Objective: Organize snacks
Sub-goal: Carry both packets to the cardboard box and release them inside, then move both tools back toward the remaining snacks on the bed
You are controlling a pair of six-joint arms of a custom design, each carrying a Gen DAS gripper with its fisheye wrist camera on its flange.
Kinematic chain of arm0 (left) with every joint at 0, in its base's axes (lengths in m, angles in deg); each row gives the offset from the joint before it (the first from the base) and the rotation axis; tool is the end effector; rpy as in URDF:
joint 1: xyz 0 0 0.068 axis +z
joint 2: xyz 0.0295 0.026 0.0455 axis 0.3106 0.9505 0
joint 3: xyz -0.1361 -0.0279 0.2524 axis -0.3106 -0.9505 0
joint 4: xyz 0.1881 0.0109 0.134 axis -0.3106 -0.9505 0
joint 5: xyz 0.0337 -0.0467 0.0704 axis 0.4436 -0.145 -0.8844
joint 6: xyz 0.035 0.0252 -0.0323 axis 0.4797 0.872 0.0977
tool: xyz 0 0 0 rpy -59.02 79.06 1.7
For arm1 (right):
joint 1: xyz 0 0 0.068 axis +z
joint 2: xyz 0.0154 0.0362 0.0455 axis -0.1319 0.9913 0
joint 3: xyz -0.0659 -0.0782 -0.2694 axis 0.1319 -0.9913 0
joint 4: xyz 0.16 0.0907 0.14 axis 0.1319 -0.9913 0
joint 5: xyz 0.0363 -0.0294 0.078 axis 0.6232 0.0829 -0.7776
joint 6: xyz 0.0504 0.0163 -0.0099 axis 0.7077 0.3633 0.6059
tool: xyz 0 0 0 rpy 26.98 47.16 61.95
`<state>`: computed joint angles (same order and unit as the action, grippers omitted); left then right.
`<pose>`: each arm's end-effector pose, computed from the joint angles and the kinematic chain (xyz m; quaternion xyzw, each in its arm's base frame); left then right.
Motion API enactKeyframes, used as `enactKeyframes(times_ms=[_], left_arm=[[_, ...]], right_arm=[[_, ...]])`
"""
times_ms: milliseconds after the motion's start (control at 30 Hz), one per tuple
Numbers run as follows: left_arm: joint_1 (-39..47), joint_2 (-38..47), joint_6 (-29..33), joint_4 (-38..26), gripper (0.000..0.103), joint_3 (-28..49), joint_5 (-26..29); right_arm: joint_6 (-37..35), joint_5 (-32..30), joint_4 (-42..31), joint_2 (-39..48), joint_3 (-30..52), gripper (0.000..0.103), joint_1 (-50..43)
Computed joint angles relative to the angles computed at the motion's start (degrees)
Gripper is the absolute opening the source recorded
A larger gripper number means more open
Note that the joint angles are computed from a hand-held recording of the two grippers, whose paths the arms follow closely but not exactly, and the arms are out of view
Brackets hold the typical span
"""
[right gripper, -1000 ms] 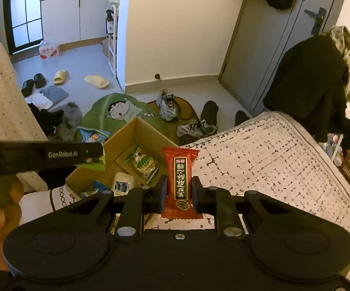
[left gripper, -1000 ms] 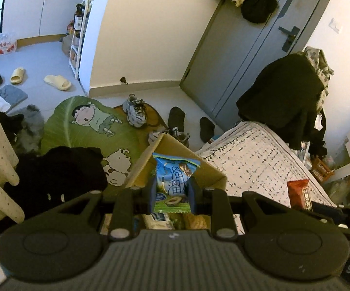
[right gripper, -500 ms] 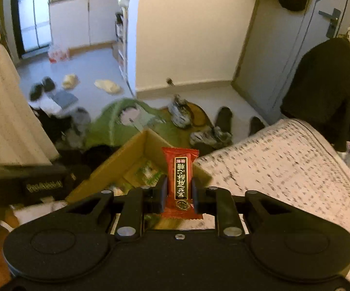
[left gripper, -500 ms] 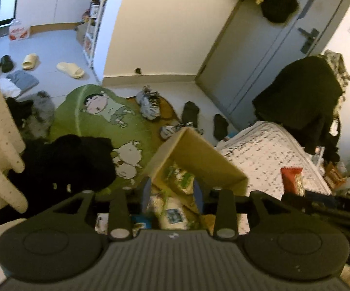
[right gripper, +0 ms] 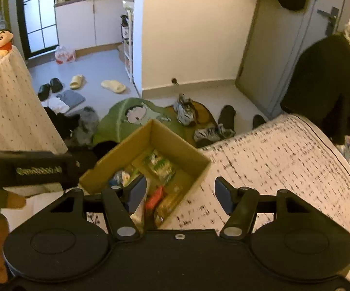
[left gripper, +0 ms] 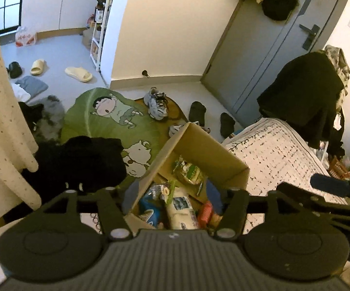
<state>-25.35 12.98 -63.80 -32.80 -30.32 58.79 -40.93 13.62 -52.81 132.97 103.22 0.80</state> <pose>0.1897 -0.1637 0.2835 -0.0790 0.9200 -0.1365 0.3588 0.1694 0.0260 0.3138 -0.1209 0.9111 0.0233 0.3934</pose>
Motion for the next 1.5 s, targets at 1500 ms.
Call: enactKeyframes(times_ms=[1500], left_arm=[[-32.1, 9.8, -21.0, -14.5, 0.093, 11.9, -17.3]], right_arm=[[-56.1, -45.9, -27.4, 10.1, -4.0, 0.103, -86.2]])
